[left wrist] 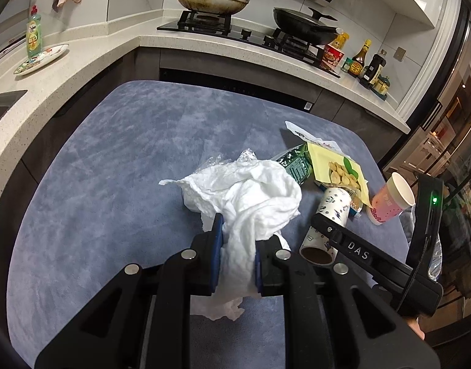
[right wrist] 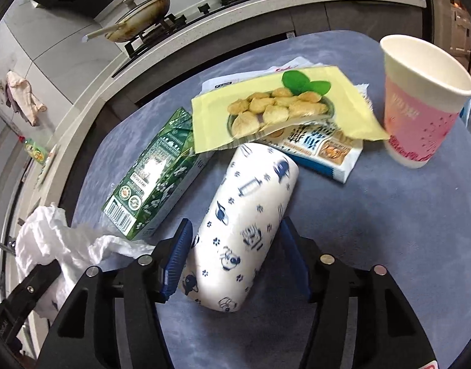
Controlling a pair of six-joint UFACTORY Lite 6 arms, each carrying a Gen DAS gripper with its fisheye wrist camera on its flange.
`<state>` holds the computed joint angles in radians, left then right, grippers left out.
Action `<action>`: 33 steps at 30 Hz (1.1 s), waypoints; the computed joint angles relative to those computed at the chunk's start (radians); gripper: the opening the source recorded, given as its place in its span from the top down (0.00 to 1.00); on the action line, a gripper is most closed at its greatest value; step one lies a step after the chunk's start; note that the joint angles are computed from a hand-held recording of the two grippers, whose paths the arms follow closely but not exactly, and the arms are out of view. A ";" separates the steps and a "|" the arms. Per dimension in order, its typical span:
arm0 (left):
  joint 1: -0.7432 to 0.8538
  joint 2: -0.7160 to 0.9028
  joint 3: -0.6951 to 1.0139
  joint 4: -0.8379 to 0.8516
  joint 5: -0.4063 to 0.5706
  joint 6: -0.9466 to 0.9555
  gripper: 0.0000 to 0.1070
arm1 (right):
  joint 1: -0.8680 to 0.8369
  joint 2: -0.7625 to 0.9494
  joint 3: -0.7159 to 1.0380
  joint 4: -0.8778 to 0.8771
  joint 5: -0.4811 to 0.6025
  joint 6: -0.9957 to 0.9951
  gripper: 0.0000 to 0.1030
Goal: Collect trash
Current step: 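Grasp the white paper roll with the right tool while the left tool holds the tissue, then carry the tissue and paper roll with both tools over the trash bin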
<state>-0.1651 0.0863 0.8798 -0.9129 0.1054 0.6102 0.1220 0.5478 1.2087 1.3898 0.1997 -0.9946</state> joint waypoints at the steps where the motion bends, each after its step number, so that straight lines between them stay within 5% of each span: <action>1: -0.001 -0.001 -0.003 -0.010 0.001 0.009 0.85 | 0.009 -0.006 -0.004 -0.021 -0.007 0.010 0.49; 9: -0.073 -0.052 -0.028 0.246 0.000 -0.259 0.85 | 0.026 -0.241 -0.233 0.098 -0.052 -0.201 0.57; 21: -0.429 -0.038 0.061 1.266 0.032 -1.390 0.85 | -0.336 -0.764 -0.633 -0.204 0.107 -0.103 0.57; 27: -0.622 0.171 0.342 1.253 0.087 -1.398 0.85 | -0.723 -0.864 -0.621 -0.283 0.298 -0.199 0.57; 33: -0.739 0.581 0.918 0.986 0.216 -1.117 0.85 | -1.064 -0.632 -0.418 -0.208 0.389 -0.416 0.57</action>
